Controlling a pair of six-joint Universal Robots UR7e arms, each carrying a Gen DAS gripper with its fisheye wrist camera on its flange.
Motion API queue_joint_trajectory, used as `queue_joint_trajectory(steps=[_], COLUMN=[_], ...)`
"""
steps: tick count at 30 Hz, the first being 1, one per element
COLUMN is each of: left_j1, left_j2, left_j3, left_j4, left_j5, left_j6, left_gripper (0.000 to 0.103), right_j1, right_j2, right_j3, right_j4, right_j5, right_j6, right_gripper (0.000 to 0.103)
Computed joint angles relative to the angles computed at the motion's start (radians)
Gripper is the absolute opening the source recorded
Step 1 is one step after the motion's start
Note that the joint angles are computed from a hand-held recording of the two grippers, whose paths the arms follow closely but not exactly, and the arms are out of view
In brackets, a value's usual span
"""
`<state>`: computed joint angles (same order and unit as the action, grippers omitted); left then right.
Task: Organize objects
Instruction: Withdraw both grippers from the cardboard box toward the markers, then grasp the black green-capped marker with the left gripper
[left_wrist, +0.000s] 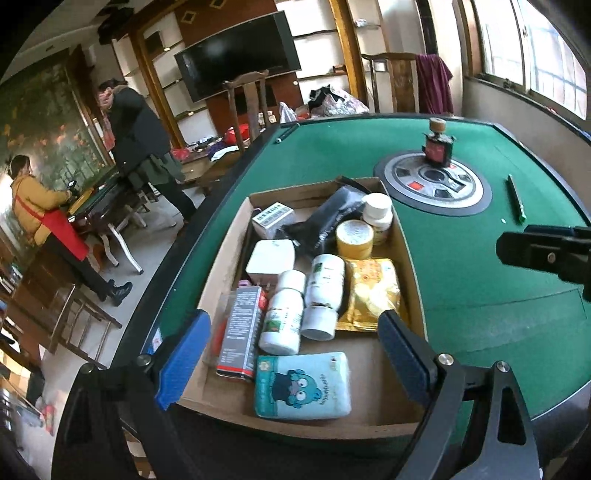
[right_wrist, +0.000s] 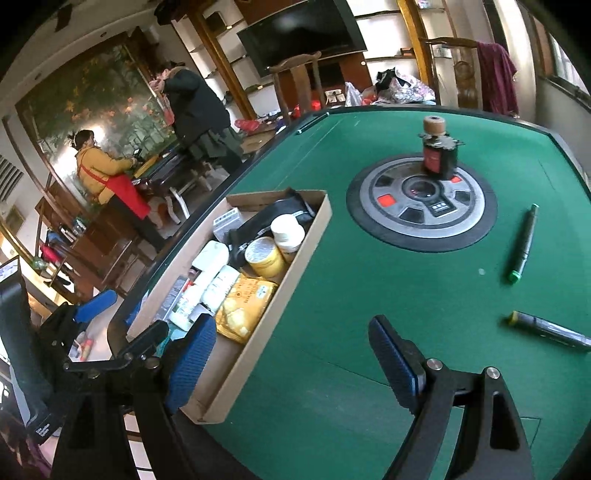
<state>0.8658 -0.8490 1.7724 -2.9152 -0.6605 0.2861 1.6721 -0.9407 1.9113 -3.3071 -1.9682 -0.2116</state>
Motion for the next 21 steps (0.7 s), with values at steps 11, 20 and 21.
queue_joint_trajectory(steps=[11,20,21], left_j1=[-0.005,-0.063,-0.068], left_j2=[0.004,0.238,0.269], left_j3=[-0.098,-0.313,-0.345], left_j4=[0.206,0.228,0.231], left_j5=[-0.287,-0.419,-0.427], left_j6=[-0.059,0.071,0.087], left_gripper=[0.091,0.091,0.091], right_j1=[-0.079,-0.239,-0.256], right_j2=[-0.115,-0.144,-0.151], right_j3=[0.093,0.041,0.044], right_j4=[-0.219,-0.431,-0.433], right_j5=[-0.149,-0.27,-0.258], right_j6=[0.008,0.008,0.023], right_gripper=[0.091,0.091,0.091])
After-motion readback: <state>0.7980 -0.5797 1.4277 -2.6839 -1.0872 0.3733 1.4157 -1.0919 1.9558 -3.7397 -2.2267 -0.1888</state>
